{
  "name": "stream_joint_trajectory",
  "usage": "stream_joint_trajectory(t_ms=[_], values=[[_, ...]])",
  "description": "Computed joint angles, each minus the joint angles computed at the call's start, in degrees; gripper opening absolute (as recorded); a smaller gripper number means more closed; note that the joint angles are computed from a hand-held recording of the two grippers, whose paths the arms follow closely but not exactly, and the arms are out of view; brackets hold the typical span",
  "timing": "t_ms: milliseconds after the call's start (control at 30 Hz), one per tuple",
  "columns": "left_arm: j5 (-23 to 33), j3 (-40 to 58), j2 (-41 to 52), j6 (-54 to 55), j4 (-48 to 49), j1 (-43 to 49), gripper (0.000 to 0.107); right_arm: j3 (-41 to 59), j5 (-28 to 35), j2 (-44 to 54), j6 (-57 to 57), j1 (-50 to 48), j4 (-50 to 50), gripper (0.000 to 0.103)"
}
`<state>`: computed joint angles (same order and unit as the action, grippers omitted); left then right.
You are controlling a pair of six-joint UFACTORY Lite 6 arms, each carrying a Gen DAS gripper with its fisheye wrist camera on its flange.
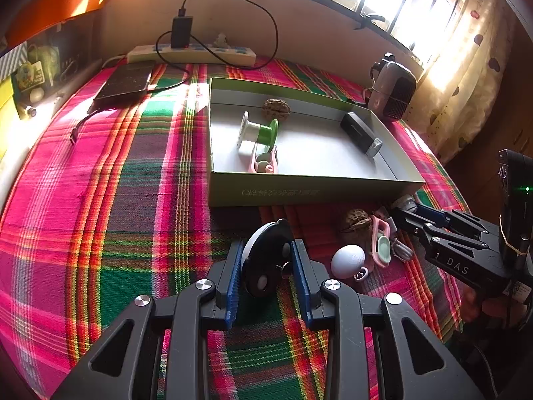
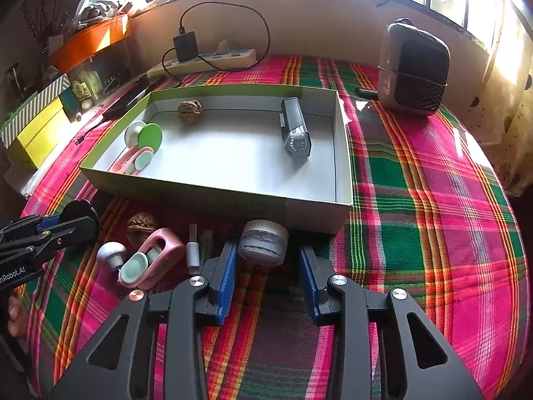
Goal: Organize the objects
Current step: 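Close the right tool on the white jar with clear lid, then lift the white jar with the right tool while the left tool carries the black disc toward the box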
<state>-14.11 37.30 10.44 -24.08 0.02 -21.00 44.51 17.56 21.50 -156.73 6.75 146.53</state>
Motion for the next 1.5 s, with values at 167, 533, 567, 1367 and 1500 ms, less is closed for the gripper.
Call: stream_joint_trajectory(t_ms=[167, 533, 567, 1367, 1500], values=[[0.03, 0.05, 0.02, 0.47, -0.54, -0.11, 0.027, -0.21, 0.60, 0.04, 0.22, -0.55, 0.07, 0.029], [0.03, 0.00, 0.00, 1.38, -1.43, -0.20, 0.027, -0.55, 0.86, -0.26, 1.02, -0.58, -0.82, 0.029], [0.01, 0.01, 0.01, 1.71, -2.05, -0.49, 0.027, -0.69, 1.00, -0.32, 1.25, -0.71, -1.12, 0.029], [1.12, -0.15, -1.07, 5.29, -4.38, 1.01, 0.026, -2.93, 2.59, -2.34, 5.41, -0.89, -5.84, 0.029], [1.59, -0.60, -2.97, 7.42, -6.59, 0.53, 0.025, -3.61, 2.67, -4.15, 7.36, -0.93, -7.96, 0.029]])
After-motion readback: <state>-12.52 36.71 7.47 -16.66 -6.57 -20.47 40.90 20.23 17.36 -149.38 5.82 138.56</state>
